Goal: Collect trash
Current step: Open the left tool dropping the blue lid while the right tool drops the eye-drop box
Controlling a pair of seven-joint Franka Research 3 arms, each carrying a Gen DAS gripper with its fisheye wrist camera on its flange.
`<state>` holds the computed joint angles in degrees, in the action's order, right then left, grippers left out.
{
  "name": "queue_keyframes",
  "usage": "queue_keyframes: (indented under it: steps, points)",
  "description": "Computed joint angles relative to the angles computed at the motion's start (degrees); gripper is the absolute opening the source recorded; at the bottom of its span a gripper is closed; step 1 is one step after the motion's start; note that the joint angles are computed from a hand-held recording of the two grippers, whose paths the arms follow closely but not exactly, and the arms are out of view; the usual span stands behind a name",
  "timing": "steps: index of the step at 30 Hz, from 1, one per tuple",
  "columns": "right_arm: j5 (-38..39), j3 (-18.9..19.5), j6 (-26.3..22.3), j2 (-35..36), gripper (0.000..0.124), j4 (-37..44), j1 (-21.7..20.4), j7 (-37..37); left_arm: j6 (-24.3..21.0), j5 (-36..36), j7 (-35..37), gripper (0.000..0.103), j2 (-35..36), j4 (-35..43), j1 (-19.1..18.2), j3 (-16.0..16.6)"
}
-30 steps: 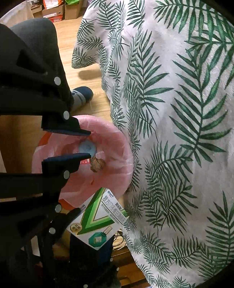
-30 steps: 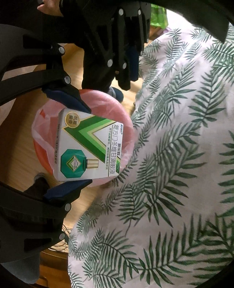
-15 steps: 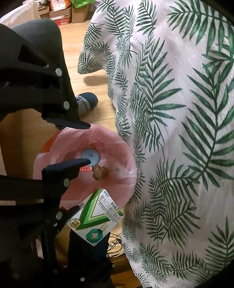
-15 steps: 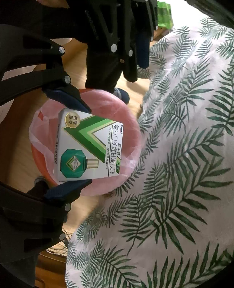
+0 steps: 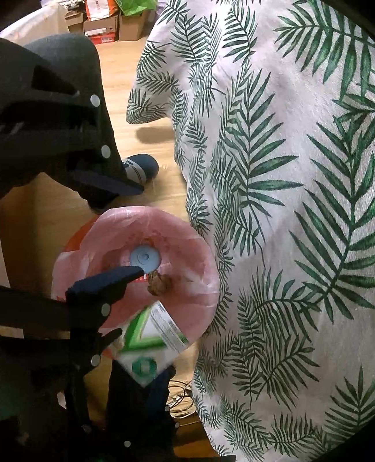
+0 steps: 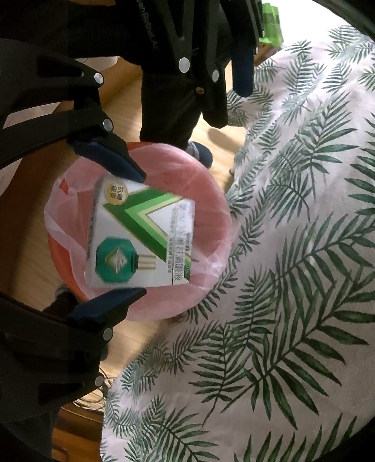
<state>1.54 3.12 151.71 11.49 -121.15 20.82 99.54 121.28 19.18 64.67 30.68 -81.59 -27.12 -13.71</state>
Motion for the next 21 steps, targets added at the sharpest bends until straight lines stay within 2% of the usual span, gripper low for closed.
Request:
queue_keyframes:
  steps: [7, 10, 13, 18, 21]
  points:
    - [0.32, 0.07, 0.36, 0.25, 0.081, 0.08, 0.07, -0.28, -0.21, 0.41, -0.14, 0.056, 0.02, 0.14, -0.2, 0.16]
    - [0.18, 0.01, 0.32, 0.27, 0.081, 0.14, 0.18, -0.1, -0.24, 0.69, -0.28, 0.061, -0.1, 0.14, -0.29, 0.24]
    - [-0.02, -0.06, 0.69, -0.11, 0.082, -0.19, 0.24, 0.14, 0.12, 1.1, -0.64, 0.068, -0.6, -0.09, -0.36, 0.33]
    - [-3.29, -0.82, 2.12, -2.46, 0.089, -1.82, 0.74, 3.4, 2.21, 2.69, -1.84, 0.089, -2.57, -1.35, -0.65, 0.56]
    - [-8.22, -1.54, 2.69, -4.11, 0.095, -2.7, 1.09, 7.56, 2.19, 3.84, -2.43, 0.091, -3.06, -0.89, -1.05, 0.66]
